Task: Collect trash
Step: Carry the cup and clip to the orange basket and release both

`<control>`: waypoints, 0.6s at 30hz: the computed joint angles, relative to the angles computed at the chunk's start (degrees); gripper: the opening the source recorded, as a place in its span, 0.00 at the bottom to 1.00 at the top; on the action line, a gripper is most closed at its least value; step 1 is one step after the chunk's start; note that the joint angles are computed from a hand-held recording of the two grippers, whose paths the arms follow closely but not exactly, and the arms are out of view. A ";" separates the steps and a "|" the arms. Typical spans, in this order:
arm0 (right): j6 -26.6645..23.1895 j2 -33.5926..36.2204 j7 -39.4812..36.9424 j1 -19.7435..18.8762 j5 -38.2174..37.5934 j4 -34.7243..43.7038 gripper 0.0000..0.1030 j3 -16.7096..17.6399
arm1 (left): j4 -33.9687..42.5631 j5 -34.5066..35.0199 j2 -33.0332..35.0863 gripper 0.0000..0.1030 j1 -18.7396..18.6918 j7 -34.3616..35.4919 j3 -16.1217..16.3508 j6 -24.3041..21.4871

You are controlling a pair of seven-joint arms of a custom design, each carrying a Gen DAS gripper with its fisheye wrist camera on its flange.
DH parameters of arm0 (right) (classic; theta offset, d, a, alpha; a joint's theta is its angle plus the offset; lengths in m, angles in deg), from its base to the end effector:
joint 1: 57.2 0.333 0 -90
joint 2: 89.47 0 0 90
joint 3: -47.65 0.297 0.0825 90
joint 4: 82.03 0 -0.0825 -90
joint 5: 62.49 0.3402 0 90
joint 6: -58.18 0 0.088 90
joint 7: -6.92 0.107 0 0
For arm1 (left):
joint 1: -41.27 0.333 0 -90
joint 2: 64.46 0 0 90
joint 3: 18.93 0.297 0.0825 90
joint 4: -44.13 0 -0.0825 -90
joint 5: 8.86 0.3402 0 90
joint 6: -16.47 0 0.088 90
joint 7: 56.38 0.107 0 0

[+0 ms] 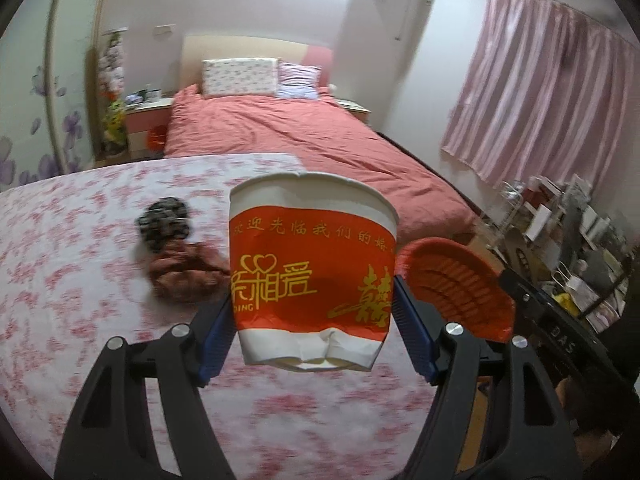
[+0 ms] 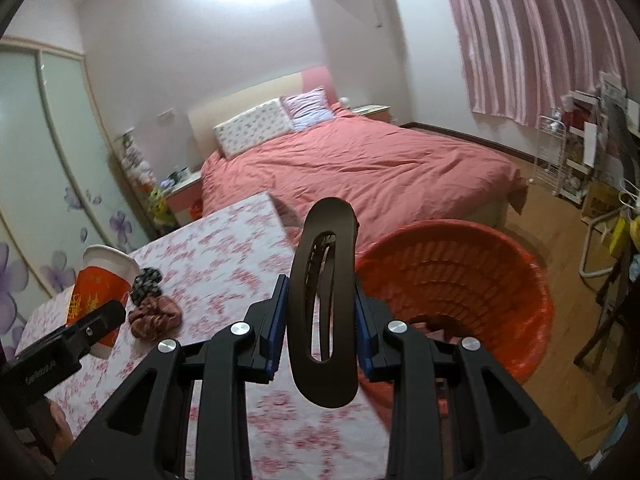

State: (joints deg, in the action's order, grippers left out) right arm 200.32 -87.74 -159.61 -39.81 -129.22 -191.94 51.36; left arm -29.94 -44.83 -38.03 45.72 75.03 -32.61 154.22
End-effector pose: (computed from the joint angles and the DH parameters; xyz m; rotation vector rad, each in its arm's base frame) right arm 0.5282 0.2071 0.5290 -0.9961 2.0361 -0.9209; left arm 0.6844 -0.0744 0.5577 -1.3549 2.2610 -1.2369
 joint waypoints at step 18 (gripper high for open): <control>4.68 -4.12 10.07 -6.95 -3.25 -8.14 0.29 -1.91 | 9.65 3.04 8.39 0.69 -8.88 -0.50 -3.39 -8.14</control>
